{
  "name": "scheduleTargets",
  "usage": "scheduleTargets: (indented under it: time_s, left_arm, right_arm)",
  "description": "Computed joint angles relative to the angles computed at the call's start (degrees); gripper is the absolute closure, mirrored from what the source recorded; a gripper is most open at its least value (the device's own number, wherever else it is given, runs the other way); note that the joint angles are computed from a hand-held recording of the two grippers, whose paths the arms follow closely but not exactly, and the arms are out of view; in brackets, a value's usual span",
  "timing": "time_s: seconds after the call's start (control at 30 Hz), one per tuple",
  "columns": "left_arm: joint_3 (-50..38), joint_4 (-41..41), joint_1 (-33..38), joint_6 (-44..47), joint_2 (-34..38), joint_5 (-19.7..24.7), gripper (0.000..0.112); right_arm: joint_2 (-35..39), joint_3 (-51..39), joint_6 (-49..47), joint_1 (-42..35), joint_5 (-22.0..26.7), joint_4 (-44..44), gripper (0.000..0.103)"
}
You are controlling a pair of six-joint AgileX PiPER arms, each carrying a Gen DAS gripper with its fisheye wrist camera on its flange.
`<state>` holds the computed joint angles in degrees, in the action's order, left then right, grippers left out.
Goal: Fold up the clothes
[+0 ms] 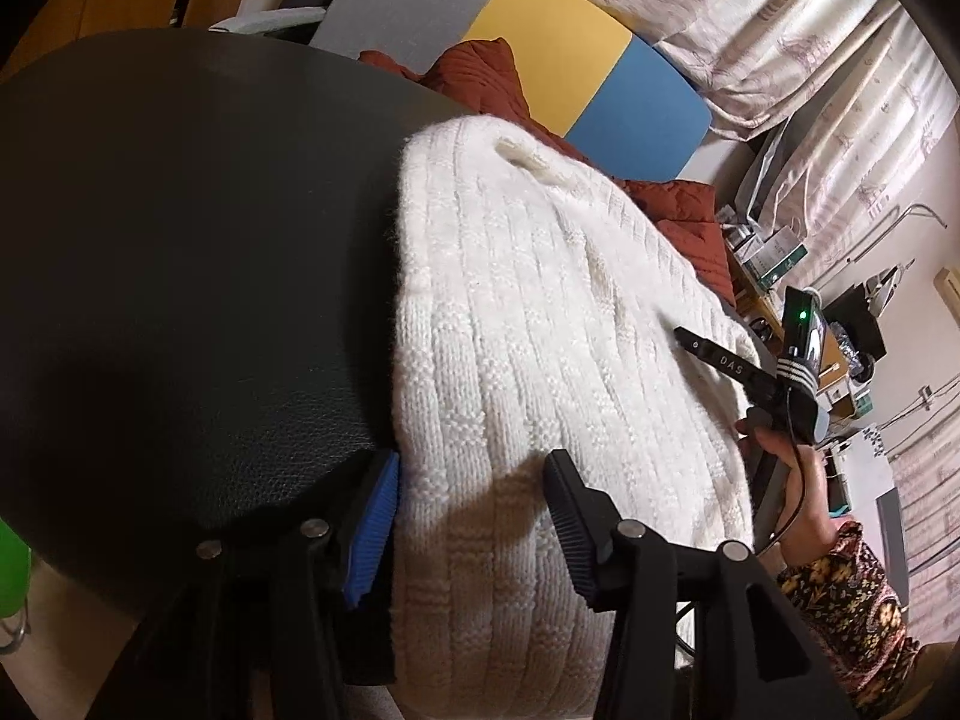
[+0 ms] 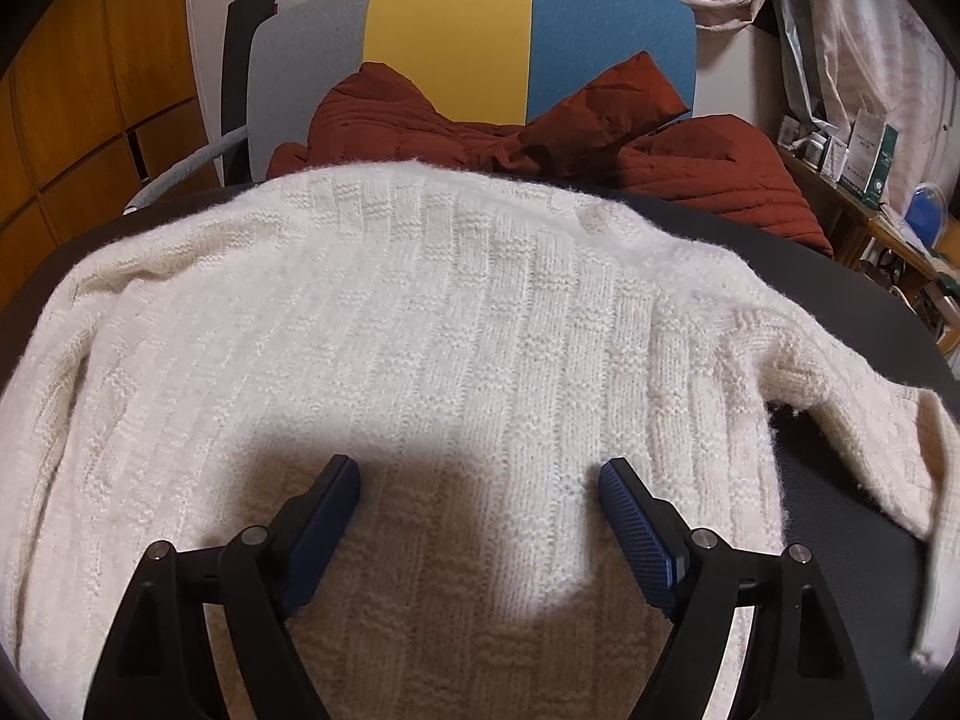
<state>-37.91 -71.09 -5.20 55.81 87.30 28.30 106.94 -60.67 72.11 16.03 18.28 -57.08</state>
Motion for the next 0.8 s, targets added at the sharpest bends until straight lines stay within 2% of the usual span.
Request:
scheduleTargets:
  time_s: [0.03,0.13,0.27,0.37,0.47,0.67,0.8]
  left_arm:
    - [-0.1,0.6,-0.3,-0.5,0.0,-0.3,0.068]
    - [-1.0,2.5,-0.9,-1.8,0.7,0.9,0.086]
    - [-1.1,5.1,-2.8,-4.0,-0.1,-0.7,0.094]
    - [-2.0,8.9,-2.8,-7.5,-0.8,-0.1,0.097]
    - [-5.1,15.2,-1.8,-12.9,-0.4,2.9,0.099]
    - [-15.1,31.9,0.5,-24.8,-0.8,7.0,0.099]
    - [-24.1,46.0,1.6,-33.4,1.2,8.7,0.099]
  right_arm:
    - [0.0,-0.1,-0.1,0.0,0.0,0.2,0.02]
    - [0.0,-0.1,-0.6,-0.1,0.0,0.5,0.02]
    - [0.1,-0.2,-0.5,-0.1,0.1,0.5,0.019]
    - [0.1,-0.2,-0.5,0.0,0.3,0.5,0.019]
    - [0.1,-0.2,-0.4,0.0,0.3,0.4,0.019]
    - [-0.2,0.0,-0.7,0.0,0.5,0.8,0.018]
    - [-0.3,-0.2,-1.2,0.1,0.7,1.5,0.018]
